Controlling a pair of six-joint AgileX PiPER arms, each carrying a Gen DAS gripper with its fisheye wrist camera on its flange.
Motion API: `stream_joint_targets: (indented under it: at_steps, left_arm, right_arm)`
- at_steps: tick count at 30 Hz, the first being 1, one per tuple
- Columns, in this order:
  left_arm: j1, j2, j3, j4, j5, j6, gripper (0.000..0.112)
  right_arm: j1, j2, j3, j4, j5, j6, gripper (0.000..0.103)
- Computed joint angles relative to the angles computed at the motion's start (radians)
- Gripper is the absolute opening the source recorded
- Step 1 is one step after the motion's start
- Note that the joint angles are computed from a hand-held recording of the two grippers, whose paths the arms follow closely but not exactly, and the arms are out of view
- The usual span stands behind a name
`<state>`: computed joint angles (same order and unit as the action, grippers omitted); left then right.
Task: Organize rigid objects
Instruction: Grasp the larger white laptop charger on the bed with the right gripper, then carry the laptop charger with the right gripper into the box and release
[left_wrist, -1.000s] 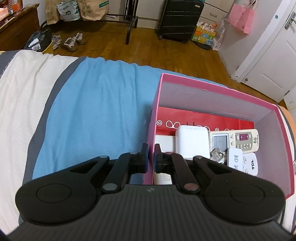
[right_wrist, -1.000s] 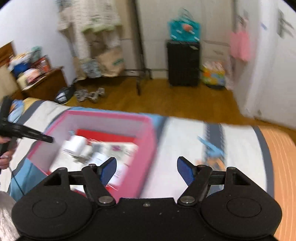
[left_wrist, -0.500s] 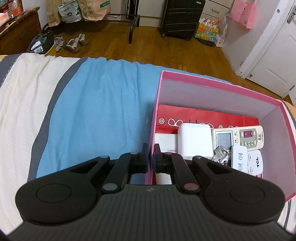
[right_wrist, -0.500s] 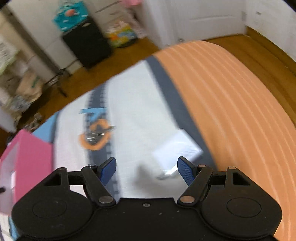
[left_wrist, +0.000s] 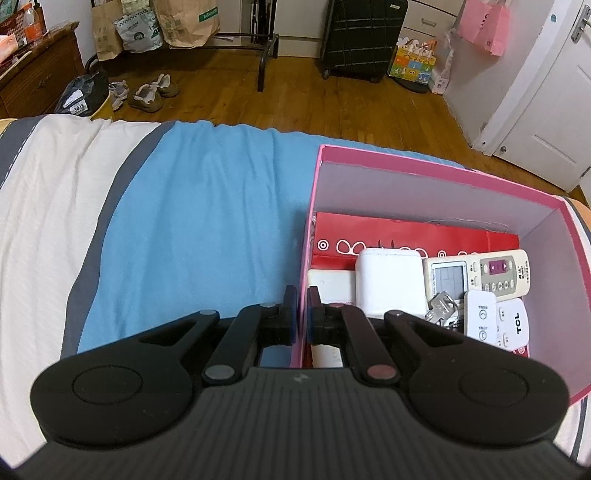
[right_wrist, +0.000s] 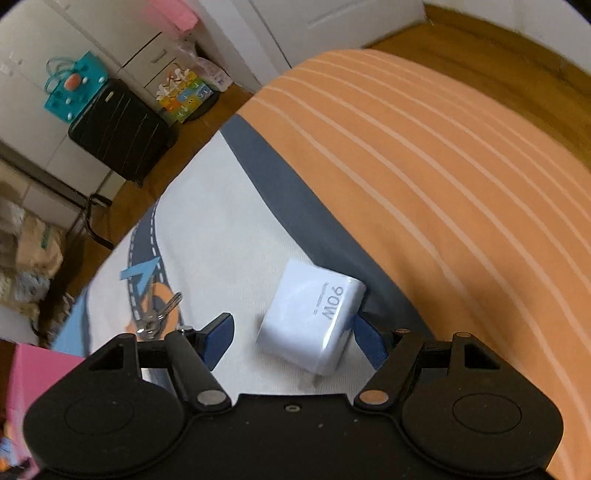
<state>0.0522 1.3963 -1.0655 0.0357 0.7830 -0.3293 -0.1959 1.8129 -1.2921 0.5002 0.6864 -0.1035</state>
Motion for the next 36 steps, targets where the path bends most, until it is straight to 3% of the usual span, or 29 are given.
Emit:
stream_joint_targets:
  at_steps: [5, 7, 8, 11, 15, 22, 26, 30, 36]
  left_arm:
    - [0.0, 0.002, 0.0, -0.002, -0.001, 0.0, 0.004]
    - [-0.001, 0.001, 0.001, -0.001, -0.002, 0.002, 0.004]
    - [0.0, 0.001, 0.002, -0.001, -0.003, 0.003, 0.004]
    - [-0.002, -0.001, 0.004, -0.001, -0.005, 0.001, 0.004]
    - [0.003, -0.008, 0.005, -0.01, -0.006, 0.007, 0.004]
    - [0.022, -0.005, 0.006, -0.042, -0.004, 0.026, 0.004]
    - [0.019, -0.002, 0.007, -0.03, -0.009, 0.035, 0.004]
    - [0.021, -0.003, 0.012, -0.034, -0.015, 0.039, 0.003]
    - [0.012, -0.01, 0.015, -0.021, -0.016, 0.03, 0.003]
  right_arm:
    - [0.093, -0.001, 0.035, -0.177, -0.135, 0.043, 0.079]
    - [0.131, -0.012, 0.048, -0.3, -0.161, 0.096, 0.073]
    - [0.156, -0.02, 0.058, -0.395, -0.174, 0.143, 0.06]
    - [0.193, -0.031, 0.049, -0.488, -0.138, 0.108, 0.059]
    - [0.163, -0.02, -0.009, -0.332, 0.005, -0.005, 0.06]
    - [0.216, -0.027, 0.04, -0.42, -0.075, 0.021, 0.058]
    - [0.183, -0.079, 0.06, -0.27, -0.041, -0.063, 0.058]
    - [0.255, -0.19, 0.124, -0.301, -0.071, -0.059, 0.058]
    - [0.386, -0.363, 0.13, -0.14, -0.051, -0.159, 0.058]
